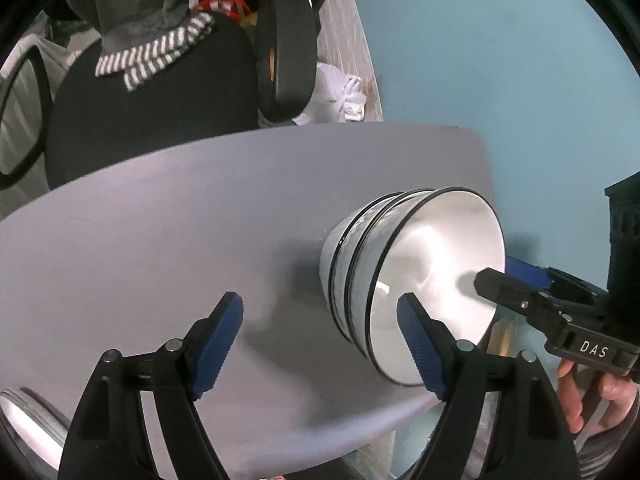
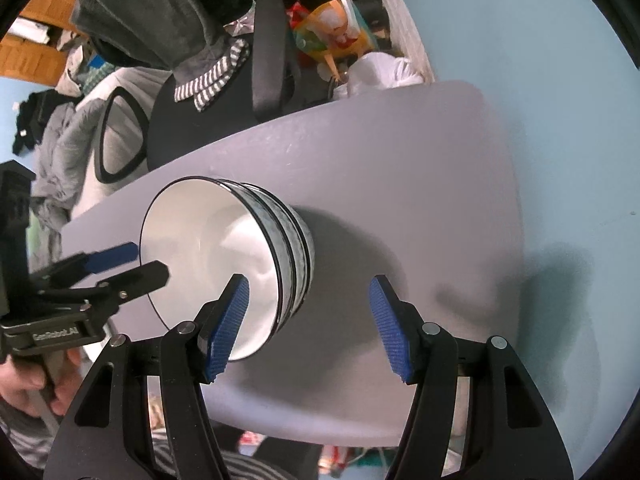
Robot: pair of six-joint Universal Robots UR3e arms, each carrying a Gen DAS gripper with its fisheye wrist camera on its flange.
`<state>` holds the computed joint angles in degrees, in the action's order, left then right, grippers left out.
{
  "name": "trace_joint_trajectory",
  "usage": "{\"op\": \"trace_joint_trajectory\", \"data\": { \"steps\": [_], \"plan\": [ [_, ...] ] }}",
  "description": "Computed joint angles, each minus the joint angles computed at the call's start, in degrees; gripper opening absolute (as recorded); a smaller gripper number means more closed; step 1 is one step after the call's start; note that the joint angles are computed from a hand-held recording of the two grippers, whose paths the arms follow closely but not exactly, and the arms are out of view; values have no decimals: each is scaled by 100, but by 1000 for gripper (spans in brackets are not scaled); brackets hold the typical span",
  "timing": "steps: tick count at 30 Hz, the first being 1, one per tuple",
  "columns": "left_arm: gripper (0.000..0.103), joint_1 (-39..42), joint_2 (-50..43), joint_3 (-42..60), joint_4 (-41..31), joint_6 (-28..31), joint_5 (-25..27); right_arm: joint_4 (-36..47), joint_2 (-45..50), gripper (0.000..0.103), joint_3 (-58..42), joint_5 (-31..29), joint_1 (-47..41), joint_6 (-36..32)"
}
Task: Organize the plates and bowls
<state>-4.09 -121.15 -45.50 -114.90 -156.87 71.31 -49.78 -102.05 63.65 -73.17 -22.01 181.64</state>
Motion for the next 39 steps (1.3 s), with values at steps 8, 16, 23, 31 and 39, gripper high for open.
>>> {"op": "trace_joint_trajectory", "data": {
  "steps": [8,16,23,31,39],
  "plan": [
    [81,-309,-202,-203,436,-174,139,-504,-93,62,788,225,-147,-99],
    [84,-293,-417,-179,594,-316,-89,-831,-134,62,1203,372,-177,-122],
    [58,-118,-598,49,82,-32,-624,-699,-157,43,1362,756,-297,-368],
    [54,-252,-534,132,57,23,-552,-815,-263,40,1404,664,-229,-242],
    [54,-388,-331,73,219,123,-101,-689,-196,29,1245,595,13,-270]
  ]
}}
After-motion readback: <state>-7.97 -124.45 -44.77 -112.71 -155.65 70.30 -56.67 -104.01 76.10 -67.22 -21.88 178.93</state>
